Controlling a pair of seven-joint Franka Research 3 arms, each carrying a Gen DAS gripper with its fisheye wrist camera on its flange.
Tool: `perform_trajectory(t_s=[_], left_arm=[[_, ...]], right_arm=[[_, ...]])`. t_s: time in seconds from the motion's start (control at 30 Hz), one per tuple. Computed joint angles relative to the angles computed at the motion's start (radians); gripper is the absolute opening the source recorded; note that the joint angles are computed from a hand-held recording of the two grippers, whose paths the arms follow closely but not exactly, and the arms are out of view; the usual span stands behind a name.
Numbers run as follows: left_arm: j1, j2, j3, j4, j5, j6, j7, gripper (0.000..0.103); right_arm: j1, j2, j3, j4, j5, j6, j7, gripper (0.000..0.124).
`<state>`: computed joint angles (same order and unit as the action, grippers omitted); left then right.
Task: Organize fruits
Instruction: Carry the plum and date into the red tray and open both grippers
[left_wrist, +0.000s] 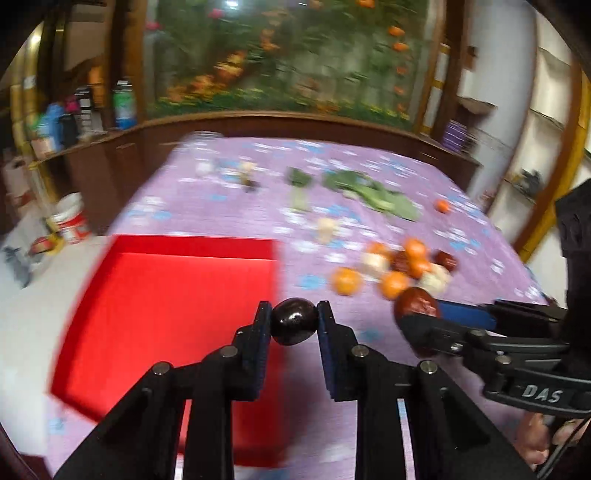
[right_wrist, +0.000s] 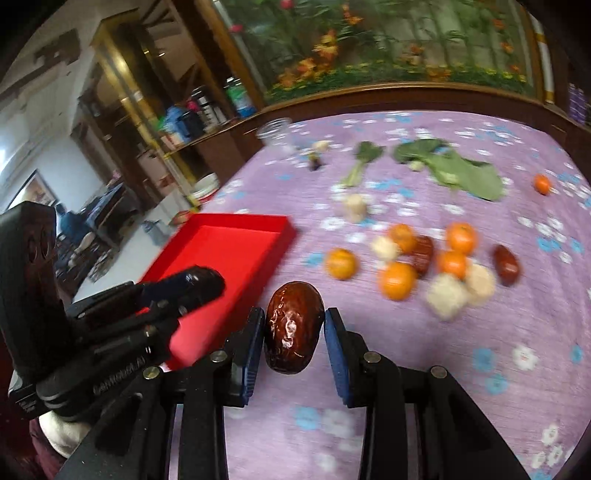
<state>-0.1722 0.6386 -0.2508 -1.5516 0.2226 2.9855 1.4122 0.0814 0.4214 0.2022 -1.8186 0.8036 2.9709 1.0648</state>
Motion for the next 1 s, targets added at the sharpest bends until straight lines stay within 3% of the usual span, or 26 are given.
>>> perform_trajectory(t_s=[0.07, 0.13, 0.37, 0.53, 0.67, 0.93, 1.0], left_arm=[[-0.052, -0.021, 0.111, -0.022, 0.032, 0.014, -0.086, 0.023], [-0.067, -0.02, 0.173, -0.022, 0.059, 0.007, -0.155, 0.023], [-0.022, 0.017, 0.205, 0.002, 0.107, -0.042, -0.272, 0.024], [-0.026, 0.044, 0.224, 0.02, 0.152, -0.071, -0.32, 0.024], [-0.02, 0.06, 0.219, 0.037, 0.173, -0.076, -0.329, 0.024], [-0.076, 0.035, 0.284, 0.012, 0.264, -0.06, -0.432, 0.028], [-0.098, 0.021, 0.312, -0.004, 0.296, -0.047, -0.473, 0.047]], right_arm=[[0.041, 0.039, -0.022, 0.062, -0.057, -0.035, 0.044, 0.036], [0.079, 0.093, -0.041, 0.137, -0.119, -0.079, 0.093, 0.036], [0.164, 0.299, -0.075, 0.413, -0.293, -0.231, 0.226, 0.037], [0.209, 0.407, -0.1, 0.549, -0.395, -0.3, 0.305, 0.037], [0.233, 0.427, -0.125, 0.568, -0.463, -0.275, 0.337, 0.037], [0.231, 0.383, -0.117, 0.494, -0.498, -0.194, 0.328, 0.037], [0.236, 0.36, -0.124, 0.458, -0.506, -0.163, 0.33, 0.037]])
